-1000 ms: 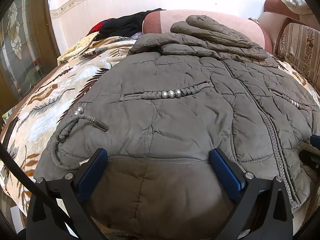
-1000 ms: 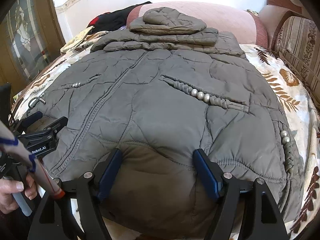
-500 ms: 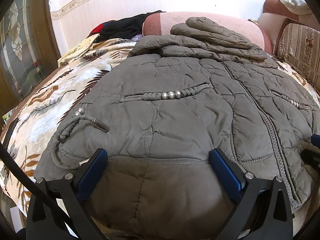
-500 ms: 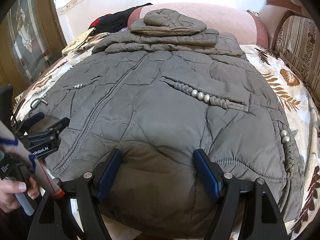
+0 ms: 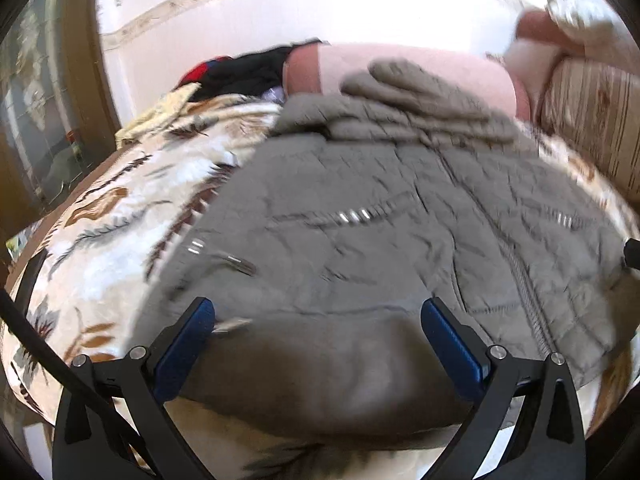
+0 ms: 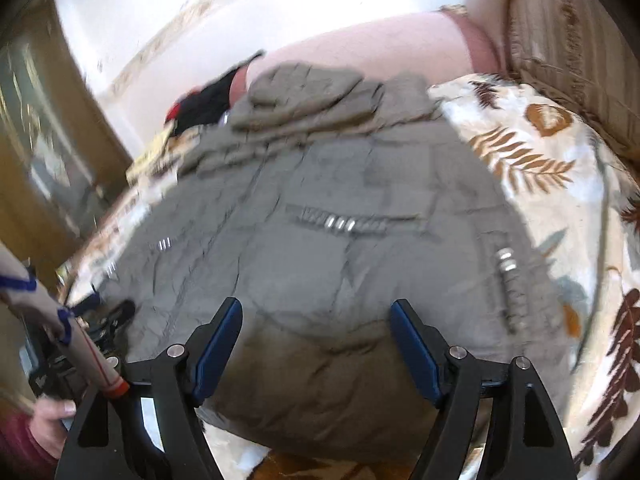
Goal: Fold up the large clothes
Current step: 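Move both tools to the side edges of the half-folded jacket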
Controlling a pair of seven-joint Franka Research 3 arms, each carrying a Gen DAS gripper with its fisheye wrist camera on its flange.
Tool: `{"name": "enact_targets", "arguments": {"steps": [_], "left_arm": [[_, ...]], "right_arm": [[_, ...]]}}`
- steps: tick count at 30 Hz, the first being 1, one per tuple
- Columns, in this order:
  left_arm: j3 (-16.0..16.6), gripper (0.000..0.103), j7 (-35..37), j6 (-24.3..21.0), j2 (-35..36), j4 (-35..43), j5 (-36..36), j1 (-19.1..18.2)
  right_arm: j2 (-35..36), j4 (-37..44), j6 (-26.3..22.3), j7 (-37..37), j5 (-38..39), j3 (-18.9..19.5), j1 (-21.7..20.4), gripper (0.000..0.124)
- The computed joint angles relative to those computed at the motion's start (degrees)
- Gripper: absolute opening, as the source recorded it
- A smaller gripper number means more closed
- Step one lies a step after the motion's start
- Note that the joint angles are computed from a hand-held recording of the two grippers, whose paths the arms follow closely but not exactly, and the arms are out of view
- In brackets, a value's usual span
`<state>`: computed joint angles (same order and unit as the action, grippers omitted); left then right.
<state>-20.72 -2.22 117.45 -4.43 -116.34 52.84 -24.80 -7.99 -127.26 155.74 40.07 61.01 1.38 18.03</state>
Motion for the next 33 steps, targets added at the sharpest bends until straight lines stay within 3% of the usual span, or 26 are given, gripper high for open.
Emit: {"name": "enact_targets", "arguments": {"steps": [5, 9, 11, 12, 15, 19, 25, 28, 31, 33], "left_arm": [[0.38, 0.103, -4.79, -0.11, -10.17, -8.55, -2.73, 2.77], [5.69, 0.1, -15.24, 14.5, -21.58, -21.99, -11.2, 5.48], [7.44, 0.087, -18.05, 21.57, -24.94, -27.24, -13.99, 6.85], [8.07, 0.085, -19.2, 25.44, -26.14, -29.56, -14.7, 7.67], [6.18, 0.084, -19.72, 29.36, -26.95, -31.13, -14.41, 10.72], [4.31, 0.082, -17.22, 35.74, -25.75, -31.73, -15.54, 12.96], [-0.46, 0.082, -11.31, 33.23, -21.96, -27.21, -17.92, 13.25], [-1.19, 0.082, -8.16, 34.6, -18.85, -24.66, -17.16, 12.33], [-2.22, 0.082, -5.67, 30.7, -16.32, -21.46, -16.0, 11.83], [-1.85, 0.082, -6.64, 30.98, -16.17, -21.65, -15.4, 11.73]], "right_arm": [[-1.69, 0.1, 4.35, -1.47, 7.59, -2.0, -1.2, 0.081], [-1.16, 0.31, 6.61, 4.76, 7.51, -2.9, -3.3, 0.081], [-0.67, 0.41, 6.89, 8.5, 5.71, -2.98, -4.28, 0.081], [-0.51, 0.41, 6.57, 9.81, 5.21, -3.12, -4.63, 0.081], [0.29, 0.28, 5.67, 16.0, 0.62, -2.96, -5.97, 0.081], [1.74, 1.45, 2.41, 17.76, 2.63, -3.78, -6.81, 0.081], [2.14, 1.13, -0.84, 20.38, 3.15, -3.84, -8.36, 0.081], [2.24, 0.95, -2.79, 20.98, 4.31, -4.17, -9.11, 0.081], [2.34, 0.83, -4.94, 21.12, 4.76, -4.22, -9.64, 0.081], [1.87, 0.4, -6.43, 20.57, 4.89, -4.08, -9.71, 0.081]]}}
